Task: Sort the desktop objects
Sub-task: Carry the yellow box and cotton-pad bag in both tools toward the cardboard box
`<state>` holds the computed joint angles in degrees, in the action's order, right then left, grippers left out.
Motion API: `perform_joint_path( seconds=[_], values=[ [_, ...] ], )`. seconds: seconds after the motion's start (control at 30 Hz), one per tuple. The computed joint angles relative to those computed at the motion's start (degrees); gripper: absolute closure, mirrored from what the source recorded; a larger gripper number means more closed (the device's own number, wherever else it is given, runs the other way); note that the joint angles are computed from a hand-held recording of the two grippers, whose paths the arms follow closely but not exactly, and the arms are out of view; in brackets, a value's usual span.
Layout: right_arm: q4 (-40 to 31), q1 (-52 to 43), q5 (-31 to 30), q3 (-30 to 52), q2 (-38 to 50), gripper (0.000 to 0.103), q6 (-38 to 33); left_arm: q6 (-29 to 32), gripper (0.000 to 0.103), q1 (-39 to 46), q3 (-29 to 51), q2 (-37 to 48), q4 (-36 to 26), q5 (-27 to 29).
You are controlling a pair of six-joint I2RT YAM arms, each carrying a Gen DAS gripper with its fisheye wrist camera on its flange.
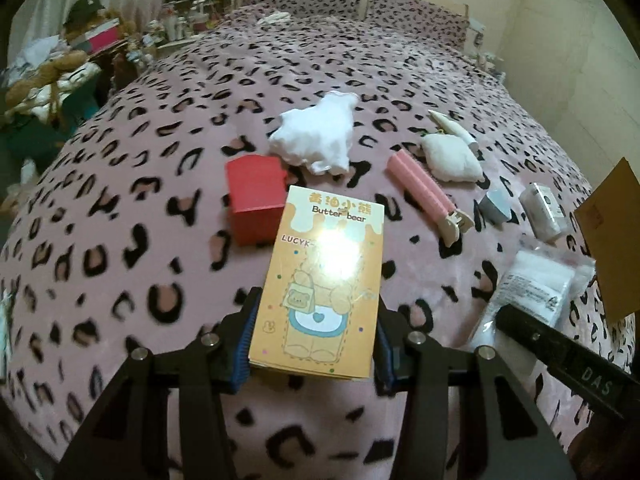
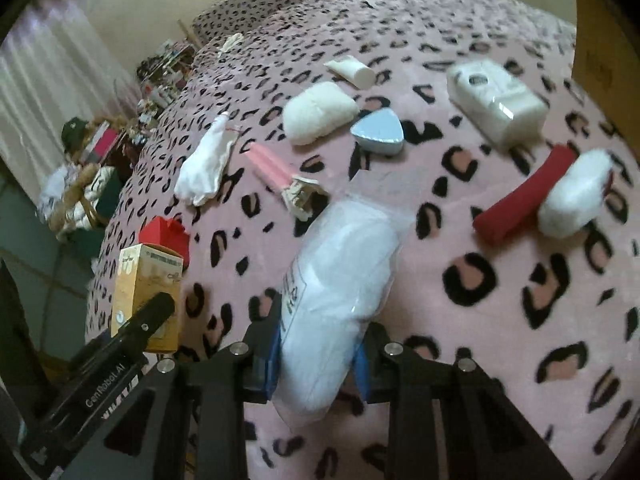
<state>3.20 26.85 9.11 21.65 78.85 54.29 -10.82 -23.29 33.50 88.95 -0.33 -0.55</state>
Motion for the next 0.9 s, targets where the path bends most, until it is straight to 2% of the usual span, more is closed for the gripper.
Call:
perform_joint_path(
  seconds=[0.23,0.47,0.63,0.9],
  values=[
    [-12.9,6.0,6.3,1.4,-12.7,0.074,-1.0,-2.8,0.054,-1.9,-1.4,-7.7,-7.4,-2.5],
    [-25.1,13.3,14.3,4.6,-21.4,0.074,0.2,-7.2,0.054,-7.0,-0.4,-15.6,-16.1,-6.4],
    [-33.1,18.2,19.7,7.0,-25.3,0.074,2.1,-9.8,0.054,-11.5,1.3,-19.0,-20.8,-9.4],
    [-42.6,21.4,23.9,8.0,-33.3,0.074,4.9,-13.1,0.054,-17.7,4.8,-20.8,-25.7,-13.2]
  ],
)
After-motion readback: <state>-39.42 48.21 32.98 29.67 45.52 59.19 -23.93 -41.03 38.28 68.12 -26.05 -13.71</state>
